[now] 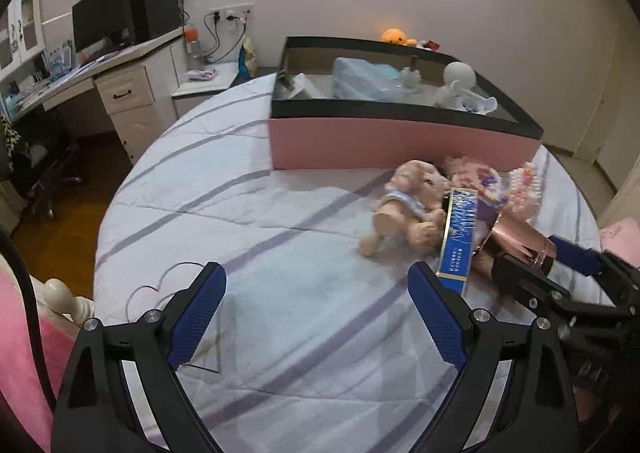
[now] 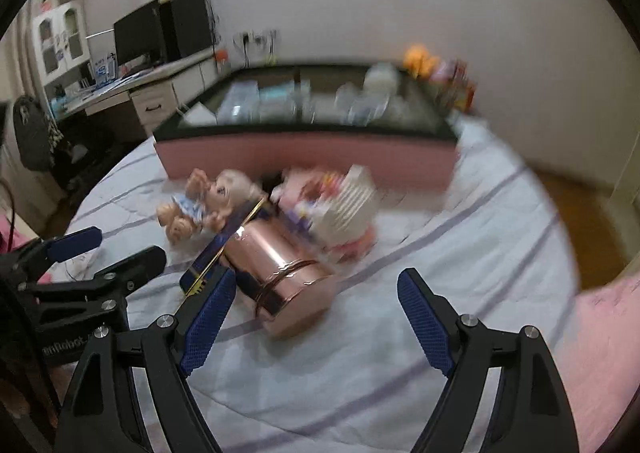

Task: Organize rigid objects
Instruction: 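Grasp the rose-gold cylinder with the right gripper while the left approaches the pig doll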

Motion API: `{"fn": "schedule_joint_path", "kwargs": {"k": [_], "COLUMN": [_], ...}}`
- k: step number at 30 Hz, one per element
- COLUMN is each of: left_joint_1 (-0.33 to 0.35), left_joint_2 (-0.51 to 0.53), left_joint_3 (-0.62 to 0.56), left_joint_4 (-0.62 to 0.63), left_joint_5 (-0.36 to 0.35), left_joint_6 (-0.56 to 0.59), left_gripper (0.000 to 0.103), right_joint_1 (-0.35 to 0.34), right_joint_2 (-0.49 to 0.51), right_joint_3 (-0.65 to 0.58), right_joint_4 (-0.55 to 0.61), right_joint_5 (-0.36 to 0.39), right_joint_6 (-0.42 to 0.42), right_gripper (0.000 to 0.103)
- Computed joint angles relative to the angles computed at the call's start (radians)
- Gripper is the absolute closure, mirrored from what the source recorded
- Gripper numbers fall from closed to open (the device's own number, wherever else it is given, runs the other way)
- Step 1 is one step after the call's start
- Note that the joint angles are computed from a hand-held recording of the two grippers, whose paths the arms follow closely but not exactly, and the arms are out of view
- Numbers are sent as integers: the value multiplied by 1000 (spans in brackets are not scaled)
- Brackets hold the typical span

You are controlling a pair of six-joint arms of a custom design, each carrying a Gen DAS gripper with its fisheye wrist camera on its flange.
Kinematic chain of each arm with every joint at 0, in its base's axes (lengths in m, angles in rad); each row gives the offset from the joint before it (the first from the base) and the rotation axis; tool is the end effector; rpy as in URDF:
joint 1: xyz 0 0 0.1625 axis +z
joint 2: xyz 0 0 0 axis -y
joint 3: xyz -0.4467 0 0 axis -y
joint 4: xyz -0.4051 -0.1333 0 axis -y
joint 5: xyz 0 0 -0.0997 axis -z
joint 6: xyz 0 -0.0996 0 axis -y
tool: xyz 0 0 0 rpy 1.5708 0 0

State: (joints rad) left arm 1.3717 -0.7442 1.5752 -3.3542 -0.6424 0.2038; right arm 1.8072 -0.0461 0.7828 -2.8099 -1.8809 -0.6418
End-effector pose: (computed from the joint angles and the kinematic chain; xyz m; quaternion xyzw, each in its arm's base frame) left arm 0.0688 -0.7363 0.2125 -0.0421 0.8197 -0.4090 0.3989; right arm 0.3060 -0.8308 -0.1242 0.3721 -0.8825 0.2104 0.1960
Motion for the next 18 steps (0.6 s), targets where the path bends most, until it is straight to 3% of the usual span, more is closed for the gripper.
{"fn": "schedule_joint_path", "kwargs": {"k": [1, 4, 8, 11, 14, 18], "left_joint_1": [5, 13, 15, 17, 16, 26], "left_joint_2": [-8, -17, -3, 15, 42, 56], "left_joint_3": [4, 5, -27, -67, -122, -173], "left_joint_4": [7, 21, 50, 84, 121, 200], "left_joint_5": [-19, -43, -57, -92, -79, -122], "left_joint_6": [-13, -31, -21, -10, -7, -38], "left_gripper": [8, 7, 7, 6, 6, 6], "right_joint_1": [-4, -15, -18, -22, -28, -41], "right_joint_2": [10, 25, 16, -12, -26, -35], "right_joint_3": [-40, -93, -71, -9, 21, 13], "right_joint_4": [79, 181, 151, 75, 8, 20], "right_joint_5": [14, 68, 67, 45, 13, 25], "right_joint_6": [48, 86, 63, 28, 0, 17], "right_gripper": [21, 47, 49, 50, 50, 50]}}
